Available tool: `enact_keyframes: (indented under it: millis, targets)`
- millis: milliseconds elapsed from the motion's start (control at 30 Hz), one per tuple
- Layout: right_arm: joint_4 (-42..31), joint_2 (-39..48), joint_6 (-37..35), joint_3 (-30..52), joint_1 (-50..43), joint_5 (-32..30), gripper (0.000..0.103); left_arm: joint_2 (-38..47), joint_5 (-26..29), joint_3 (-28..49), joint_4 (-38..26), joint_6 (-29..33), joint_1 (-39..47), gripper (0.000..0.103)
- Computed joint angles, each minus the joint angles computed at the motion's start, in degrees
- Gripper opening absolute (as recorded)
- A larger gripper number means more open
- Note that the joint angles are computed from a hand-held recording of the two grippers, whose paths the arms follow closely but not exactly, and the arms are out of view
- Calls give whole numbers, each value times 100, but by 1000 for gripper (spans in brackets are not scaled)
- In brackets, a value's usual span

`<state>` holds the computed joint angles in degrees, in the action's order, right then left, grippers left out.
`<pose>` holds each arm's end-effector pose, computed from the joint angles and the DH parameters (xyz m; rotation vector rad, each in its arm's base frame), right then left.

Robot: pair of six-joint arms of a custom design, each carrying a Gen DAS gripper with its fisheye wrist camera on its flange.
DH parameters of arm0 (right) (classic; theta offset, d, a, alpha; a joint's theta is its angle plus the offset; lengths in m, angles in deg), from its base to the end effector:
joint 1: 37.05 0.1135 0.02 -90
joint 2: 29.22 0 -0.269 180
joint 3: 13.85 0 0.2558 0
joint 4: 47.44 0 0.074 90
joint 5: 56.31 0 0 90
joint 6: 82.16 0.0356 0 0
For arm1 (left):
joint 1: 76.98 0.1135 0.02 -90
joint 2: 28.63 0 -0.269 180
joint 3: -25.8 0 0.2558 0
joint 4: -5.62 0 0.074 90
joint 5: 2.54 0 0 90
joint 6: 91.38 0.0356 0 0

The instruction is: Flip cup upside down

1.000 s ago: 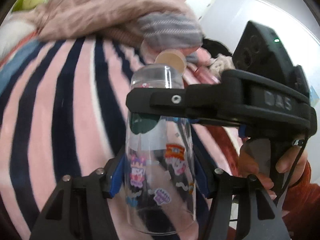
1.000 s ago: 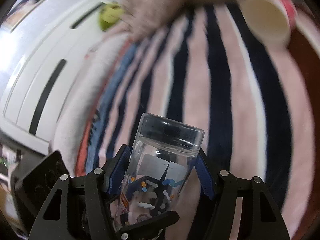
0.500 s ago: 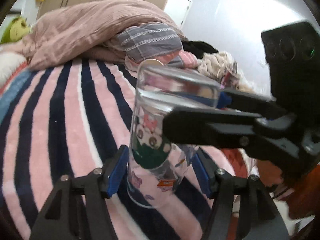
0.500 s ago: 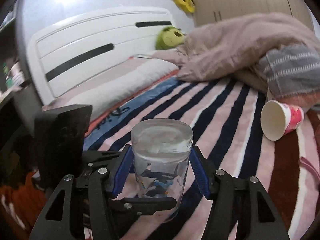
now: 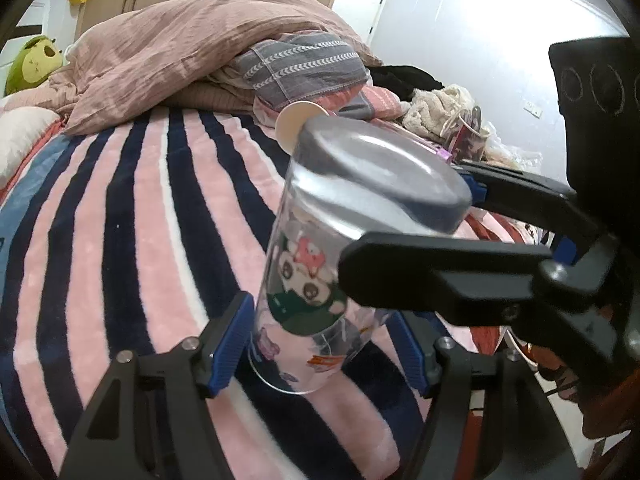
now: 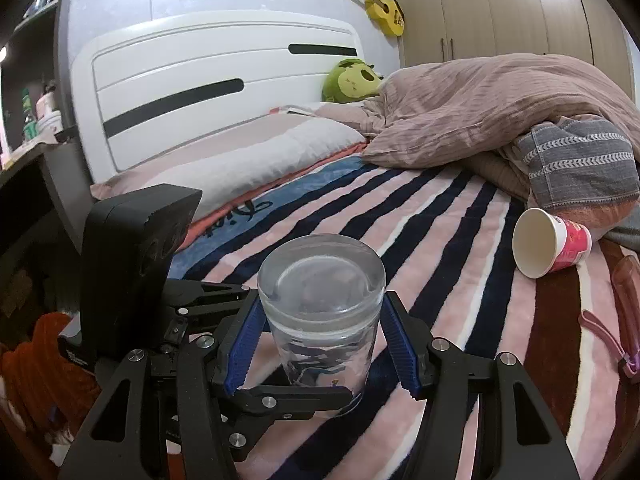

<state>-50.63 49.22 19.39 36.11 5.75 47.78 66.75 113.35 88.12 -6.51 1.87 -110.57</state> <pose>0.2138 0.1861 0.1981 -0.4292 2.0762 0.3066 0.2699 -0.1979 0.1666 0.9687 2.1928 -0.7869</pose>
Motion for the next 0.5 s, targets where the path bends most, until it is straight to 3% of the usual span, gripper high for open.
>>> enact_keyframes:
  millis: [33, 100, 167, 267, 367, 500]
  targets:
    - [-97, -49, 51, 21, -25, -96, 57, -34, 16, 19, -67, -15, -4, 74]
    - [-216, -159, 134, 33, -54, -217, 67, -196, 10, -24, -142, -68, 10, 81]
    - [-438, -387, 289, 48, 53, -35, 72, -522, -132, -105, -284, -107, -2, 92]
    - [-793, -968, 443, 0, 303, 235, 77, -1240, -402, -302, -540, -123, 13, 94]
    - [-1264, -1748, 609, -54, 717, 798, 86, -2102, -640, -420, -1006, -285, 74, 102]
    - [-2269, -2453, 1178, 111, 1353, 1836, 92, -3036, -1298, -280, -1851, -720, -20, 102]
